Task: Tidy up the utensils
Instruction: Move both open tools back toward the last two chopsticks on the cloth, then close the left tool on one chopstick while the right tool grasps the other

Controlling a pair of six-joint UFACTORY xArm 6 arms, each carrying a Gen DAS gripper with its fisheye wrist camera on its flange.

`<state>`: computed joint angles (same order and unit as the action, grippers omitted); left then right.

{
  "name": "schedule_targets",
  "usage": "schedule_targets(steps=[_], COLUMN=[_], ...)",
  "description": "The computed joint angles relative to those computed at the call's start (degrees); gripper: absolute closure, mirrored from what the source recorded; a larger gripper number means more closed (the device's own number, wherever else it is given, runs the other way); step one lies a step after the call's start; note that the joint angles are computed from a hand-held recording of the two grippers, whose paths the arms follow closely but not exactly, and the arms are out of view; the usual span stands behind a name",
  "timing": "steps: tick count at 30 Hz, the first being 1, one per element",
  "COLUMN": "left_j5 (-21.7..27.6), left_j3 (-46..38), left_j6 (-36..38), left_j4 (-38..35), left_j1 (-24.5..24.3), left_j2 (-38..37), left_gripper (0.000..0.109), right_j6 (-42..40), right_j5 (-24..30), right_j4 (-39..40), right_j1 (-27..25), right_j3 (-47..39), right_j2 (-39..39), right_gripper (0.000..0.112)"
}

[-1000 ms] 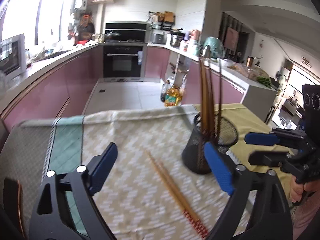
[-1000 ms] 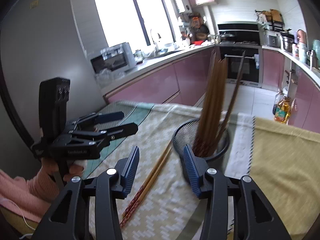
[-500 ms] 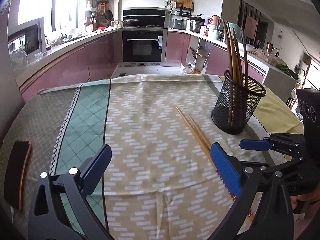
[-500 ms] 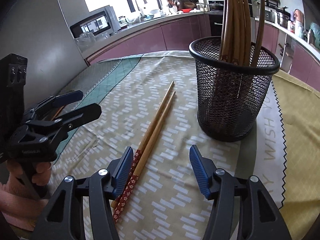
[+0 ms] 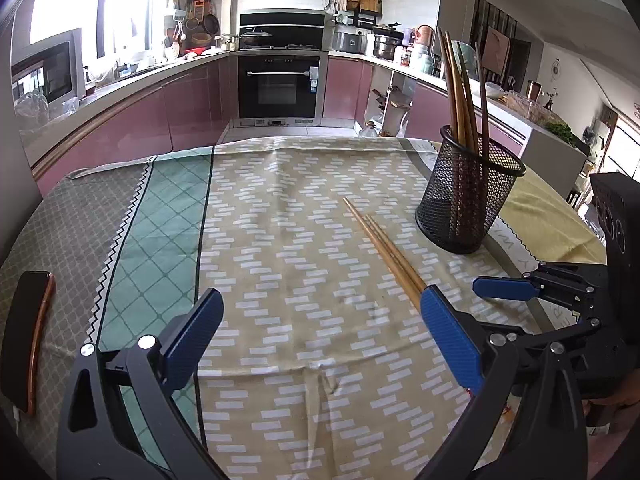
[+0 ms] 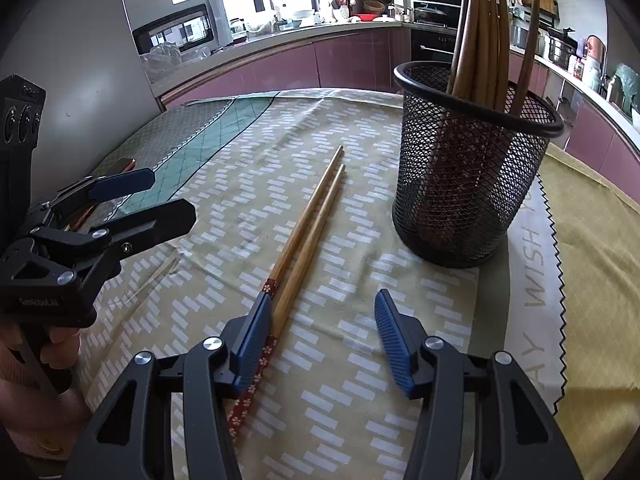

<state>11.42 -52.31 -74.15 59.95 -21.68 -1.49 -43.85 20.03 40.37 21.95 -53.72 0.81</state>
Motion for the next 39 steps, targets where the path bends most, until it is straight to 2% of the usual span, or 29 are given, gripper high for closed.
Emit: schedule_targets(steps=[8, 16, 20, 25, 28, 35, 39], left_j5=[0.76, 4.09, 5.35, 6.55, 6.24, 4.84, 3.84], left_j3=[-2.37, -6.88, -9.04, -10.74, -10.64, -8.06, -5.78], left_j6=[6.17, 20.42, 25.80, 29.83, 31.40, 31.14, 28.93], left_j4=[-4.49, -17.00, -21.57, -25.58, -27.51, -29.27, -29.18], left_j1=[-1.91, -5.02, -6.02, -6.70, -6.89, -6.37, -5.87], left_j2=[2.53, 7.41, 9.46, 11.35, 11.50, 9.88, 8.34], left_gripper=[0.014, 0.028, 0.039, 0.048, 0.060, 0.088, 0.097], right_j6=[1.77, -0.21, -0.98, -2.29, -2.59, -2.51, -2.03], right_j5=[0.93, 2.49, 3.50, 4.55, 4.75, 4.11, 3.05], right_j4=[-0.77, 1.16, 1.93, 2.75, 2.63, 1.45, 0.53], right_j1=[-1.15, -2.34, -3.12, -3.76, -3.90, -3.20, -2.17], right_j3=[-0.45, -1.63, -2.31, -2.65, -2.66, -3.28, -3.66], right_j2=[0.25, 1.06, 1.39, 1.47, 1.39, 2.09, 2.70], right_gripper=[0.082, 0.084, 0.087, 0.087, 0.087, 0.085, 0.085])
